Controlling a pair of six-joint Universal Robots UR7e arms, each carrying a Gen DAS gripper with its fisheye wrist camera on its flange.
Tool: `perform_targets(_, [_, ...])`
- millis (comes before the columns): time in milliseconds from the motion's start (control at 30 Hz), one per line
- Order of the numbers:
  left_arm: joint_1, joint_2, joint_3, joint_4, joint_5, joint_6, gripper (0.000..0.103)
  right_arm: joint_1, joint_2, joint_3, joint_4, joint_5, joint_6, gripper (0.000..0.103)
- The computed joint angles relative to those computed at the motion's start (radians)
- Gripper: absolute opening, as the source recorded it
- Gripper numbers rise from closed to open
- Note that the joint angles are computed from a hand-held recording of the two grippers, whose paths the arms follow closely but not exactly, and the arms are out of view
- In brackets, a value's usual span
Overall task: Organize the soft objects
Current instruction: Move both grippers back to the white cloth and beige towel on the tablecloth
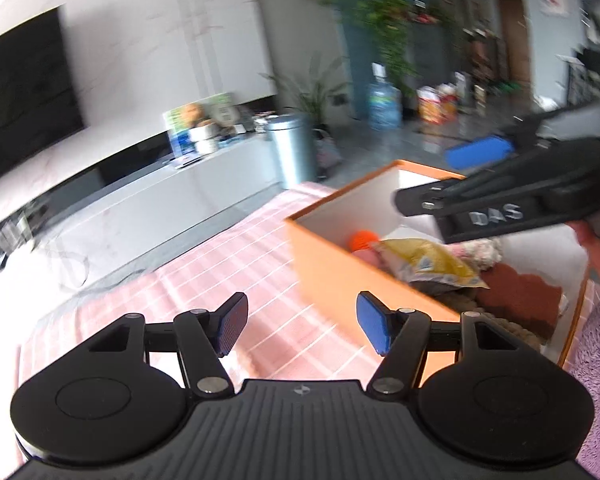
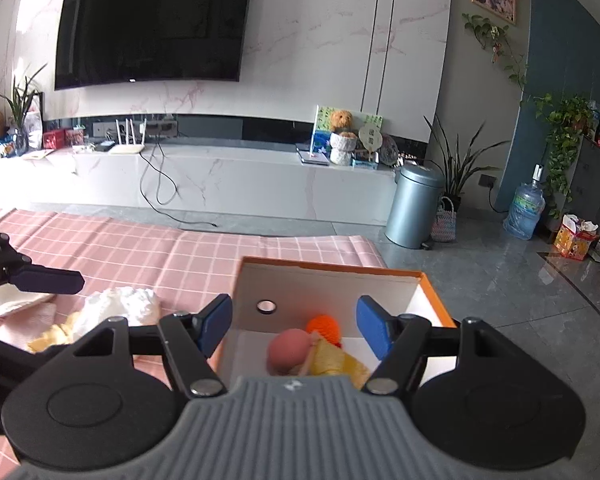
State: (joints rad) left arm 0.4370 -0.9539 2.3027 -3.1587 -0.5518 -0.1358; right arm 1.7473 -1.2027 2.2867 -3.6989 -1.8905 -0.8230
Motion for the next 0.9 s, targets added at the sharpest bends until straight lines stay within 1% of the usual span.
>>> perform_targets(200, [-0.056, -0.077, 0.107, 0.059, 0.123, -0.272, 0.069, 0.042, 0.061, 0.081, -0.151, 0.038, 0.031, 0.068])
perform_targets(300, [-0.073, -0.138, 0.149, 0.157, 0.167, -0.430, 0.065, 0.066, 0.120, 0.096, -0.213, 0.040, 0.051, 0.068])
perform_targets(367, [-0.080, -0.176, 0.178, 0.201, 0.186, -0.515, 0.063, 0.073, 0.155, 0.102, -0.231, 0.044, 0.070, 0.068])
perform_targets(467, [-0.086, -0.238, 0.213, 0.321, 0.205, -0.653, 0.058, 0.079, 0.208, 0.106, -0.248, 0.042, 0.072, 0.068])
perform_targets(567, [-0.094, -0.312, 0.244, 0.478, 0.210, -0.809, 0.055, 0.084, 0.253, 0.098, -0.237, 0.022, 0.063, 0.067])
perform_targets(600, [-0.108, -0.365, 0.274, 0.554, 0.203, -0.888, 0.054, 0.085, 0.263, 0.094, -0.225, 0.020, 0.065, 0.067])
perform_targets(700, [-0.109, -0.437, 0.298, 0.695, 0.190, -1.023, 0.051, 0.088, 0.289, 0.076, -0.188, 0.012, 0.063, 0.065])
perform_targets(800, [-0.097, -0.468, 0.297, 0.810, 0.200, -1.111, 0.051, 0.087, 0.326, 0.065, -0.190, 0.011, 0.040, 0.065])
perform_targets(900, [-0.091, -0.494, 0.293, 0.896, 0.208, -1.162, 0.051, 0.088, 0.346, 0.036, -0.148, 0.003, 0.041, 0.064])
